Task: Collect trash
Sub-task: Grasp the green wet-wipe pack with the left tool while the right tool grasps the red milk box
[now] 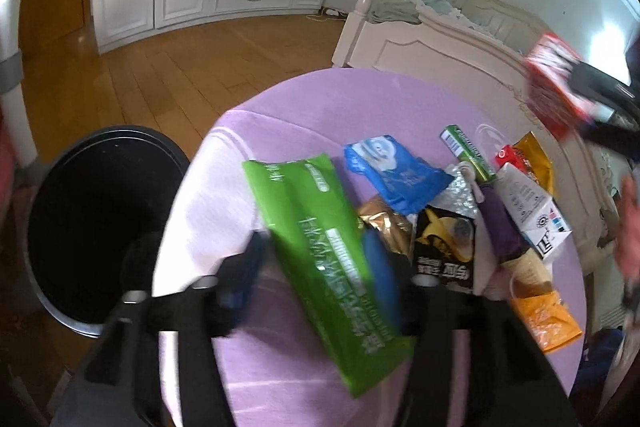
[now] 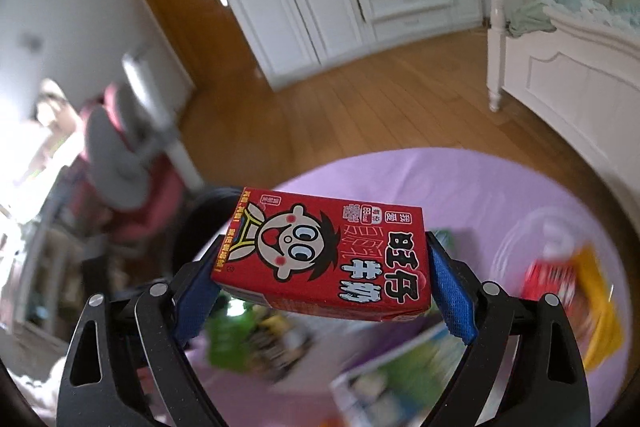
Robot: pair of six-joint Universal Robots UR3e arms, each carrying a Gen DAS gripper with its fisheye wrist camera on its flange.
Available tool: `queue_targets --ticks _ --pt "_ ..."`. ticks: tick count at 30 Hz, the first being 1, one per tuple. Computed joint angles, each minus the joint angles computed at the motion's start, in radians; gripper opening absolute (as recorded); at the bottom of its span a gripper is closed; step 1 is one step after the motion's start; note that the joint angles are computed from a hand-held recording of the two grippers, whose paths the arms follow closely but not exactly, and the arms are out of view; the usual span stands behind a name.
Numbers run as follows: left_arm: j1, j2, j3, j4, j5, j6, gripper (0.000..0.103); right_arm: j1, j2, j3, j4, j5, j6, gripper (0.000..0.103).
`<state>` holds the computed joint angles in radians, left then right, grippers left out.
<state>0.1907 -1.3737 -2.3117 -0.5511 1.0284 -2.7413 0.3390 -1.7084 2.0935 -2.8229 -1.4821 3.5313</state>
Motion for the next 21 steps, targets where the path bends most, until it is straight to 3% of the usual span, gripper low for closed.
queue_targets --ticks 3,6,7,8,10,13,16,21 --pt "-0.115 -0.056 0.008 0.129 0.122 -0.07 0.071 0.105 -0.063 0.126 -0.118 -0.085 0.104 0.09" --pt "-0.221 -0.112 0.017 0.237 0.265 -0.095 0.065 0.245 -0.075 0.184 -0.164 -0.233 0.193 0.09" --pt "-0.246 -0.129 0.033 0.247 0.299 -0.104 0.028 0.29 -0.07 0.2 -0.179 -0.277 0.223 0.09" --pt "-0.248 -0.145 0.05 0.232 0.301 -0.117 0.018 0.328 -0.063 0.211 -0.19 -0.315 0.245 0.09" --pt "-0.229 -0.151 0.063 0.2 0.269 -0.115 0.013 0.393 -0.024 0.228 -0.231 -0.387 0.276 0.09" --pt "-0.194 -0.071 -0.011 0.251 0.214 -0.094 0.01 0.481 -0.014 0.273 -0.262 -0.471 0.328 0.09" --pt "-0.156 0.028 -0.077 0.228 0.155 -0.08 0.009 0.517 -0.022 0.306 -0.283 -0.502 0.366 0.09" --pt "0.014 0.292 -0.164 0.024 0.002 0.0 0.008 0.562 -0.019 0.333 -0.329 -0.541 0.413 0.09"
